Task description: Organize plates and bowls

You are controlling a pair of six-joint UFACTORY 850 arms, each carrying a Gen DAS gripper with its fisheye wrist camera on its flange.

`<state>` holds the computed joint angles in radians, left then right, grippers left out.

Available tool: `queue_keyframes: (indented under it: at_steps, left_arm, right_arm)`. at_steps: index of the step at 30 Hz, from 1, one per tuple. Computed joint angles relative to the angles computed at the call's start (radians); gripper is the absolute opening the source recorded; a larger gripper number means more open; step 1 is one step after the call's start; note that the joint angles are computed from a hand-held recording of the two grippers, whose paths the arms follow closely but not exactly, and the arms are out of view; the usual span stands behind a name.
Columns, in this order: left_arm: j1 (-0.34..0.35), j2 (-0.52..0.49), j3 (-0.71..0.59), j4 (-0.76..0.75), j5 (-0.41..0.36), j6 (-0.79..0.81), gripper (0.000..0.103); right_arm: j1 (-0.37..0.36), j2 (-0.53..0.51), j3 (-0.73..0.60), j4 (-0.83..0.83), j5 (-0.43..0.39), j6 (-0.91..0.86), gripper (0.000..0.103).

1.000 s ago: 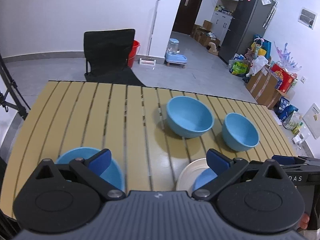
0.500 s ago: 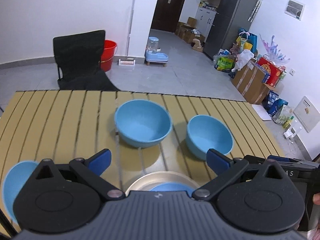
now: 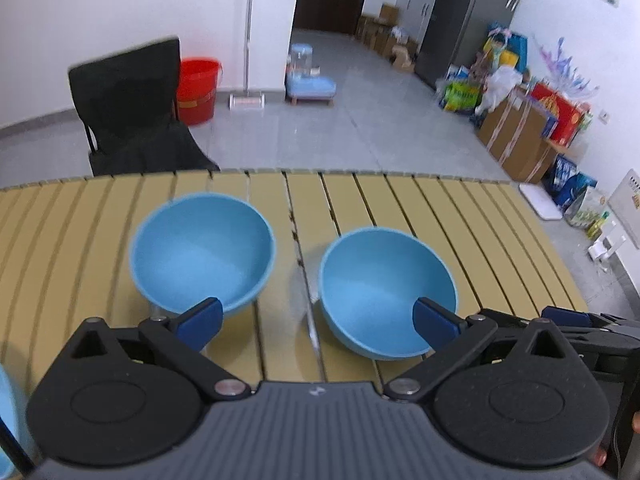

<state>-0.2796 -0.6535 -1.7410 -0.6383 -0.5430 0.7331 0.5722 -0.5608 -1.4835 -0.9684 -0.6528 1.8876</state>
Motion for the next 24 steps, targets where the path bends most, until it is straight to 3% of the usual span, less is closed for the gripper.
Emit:
queue_keyframes:
  at_steps: [7,14,20,21,24]
  left_arm:
    - [-0.056,-0.142,-0.169,0.262,-0.037,-0.314,0.101]
    - [-0.074,-0.297,-0.386,0.382,-0.171,-0.471,0.072]
    - [-0.075,-0.358,-0.471,0.416,-0.215,-0.508,0.060]
    - [-0.078,-0.371,-0.492,0.423,-0.224,-0.517,0.059]
    - [-0.076,-0.402,-0.542,0.421,-0.260,-0.527,0.046]
  right_arm:
    - [-0.062,-0.050,-0.031,0.105,0.050,-0.136,0.103]
    - [-0.097,-0.085,-0.057,0.167,0.095,-0.213,0.093]
    - [-0.113,-0.108,-0.075,0.203,0.130,-0.249,0.066]
    - [-0.115,-0.112,-0.079,0.212,0.139,-0.255,0.057]
    - [-0.122,-0.118,-0.080,0.232,0.179,-0.266,0.042]
